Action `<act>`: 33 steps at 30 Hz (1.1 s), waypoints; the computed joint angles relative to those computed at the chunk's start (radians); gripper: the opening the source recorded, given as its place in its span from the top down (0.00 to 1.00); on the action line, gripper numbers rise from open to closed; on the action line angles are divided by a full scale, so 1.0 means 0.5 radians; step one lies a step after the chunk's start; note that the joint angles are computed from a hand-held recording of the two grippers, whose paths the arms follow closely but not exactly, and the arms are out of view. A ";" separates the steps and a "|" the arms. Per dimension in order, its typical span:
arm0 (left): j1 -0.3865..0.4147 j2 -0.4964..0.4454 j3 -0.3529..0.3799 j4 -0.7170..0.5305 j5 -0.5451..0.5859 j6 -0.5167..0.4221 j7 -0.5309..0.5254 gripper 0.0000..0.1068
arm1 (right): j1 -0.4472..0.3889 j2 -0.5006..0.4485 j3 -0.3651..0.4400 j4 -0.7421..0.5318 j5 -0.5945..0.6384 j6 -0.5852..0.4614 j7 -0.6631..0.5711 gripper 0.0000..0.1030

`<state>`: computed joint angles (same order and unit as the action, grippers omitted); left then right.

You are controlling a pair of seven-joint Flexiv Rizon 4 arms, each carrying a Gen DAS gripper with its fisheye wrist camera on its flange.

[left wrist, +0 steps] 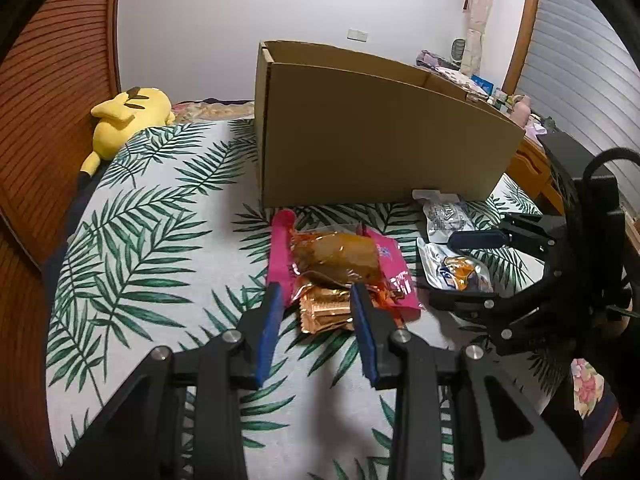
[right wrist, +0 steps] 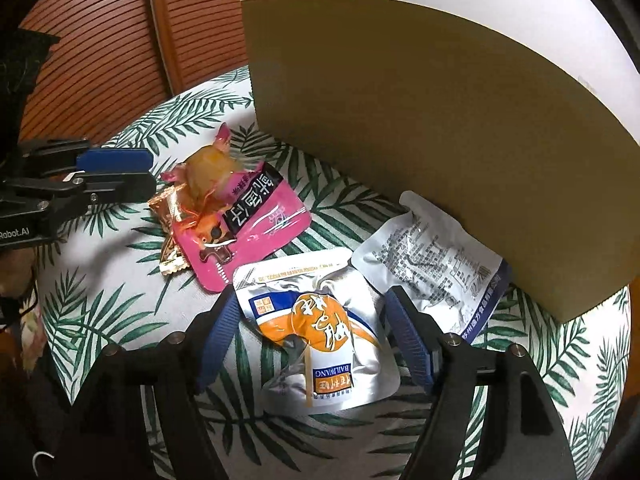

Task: Organize snacks
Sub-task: 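Grasp the pink-gold candy pack with the left tool while the right lowers onto the orange-white pouch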

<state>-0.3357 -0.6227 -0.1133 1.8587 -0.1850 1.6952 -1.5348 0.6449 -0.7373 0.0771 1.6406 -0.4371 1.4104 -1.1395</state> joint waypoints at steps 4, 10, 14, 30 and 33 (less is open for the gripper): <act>-0.019 -0.026 0.011 -0.062 -0.002 -0.024 0.005 0.69 | 0.004 0.032 -0.003 0.022 0.015 -0.039 0.028 0.37; -0.052 -0.091 0.035 -0.207 0.000 -0.123 0.037 0.69 | 0.065 0.062 -0.080 0.076 -0.051 -0.005 0.085 0.61; -0.087 -0.116 0.092 -0.307 -0.004 -0.255 0.031 0.68 | 0.067 0.055 -0.098 0.103 -0.054 0.080 0.134 0.61; -0.373 -0.279 0.522 -0.678 0.213 -0.532 -0.299 0.40 | 0.139 0.069 -0.220 0.203 -0.071 0.269 0.182 0.61; -0.313 -0.274 0.460 -0.648 0.232 -0.499 -0.381 0.36 | 0.134 0.068 -0.210 0.197 -0.067 0.263 0.173 0.61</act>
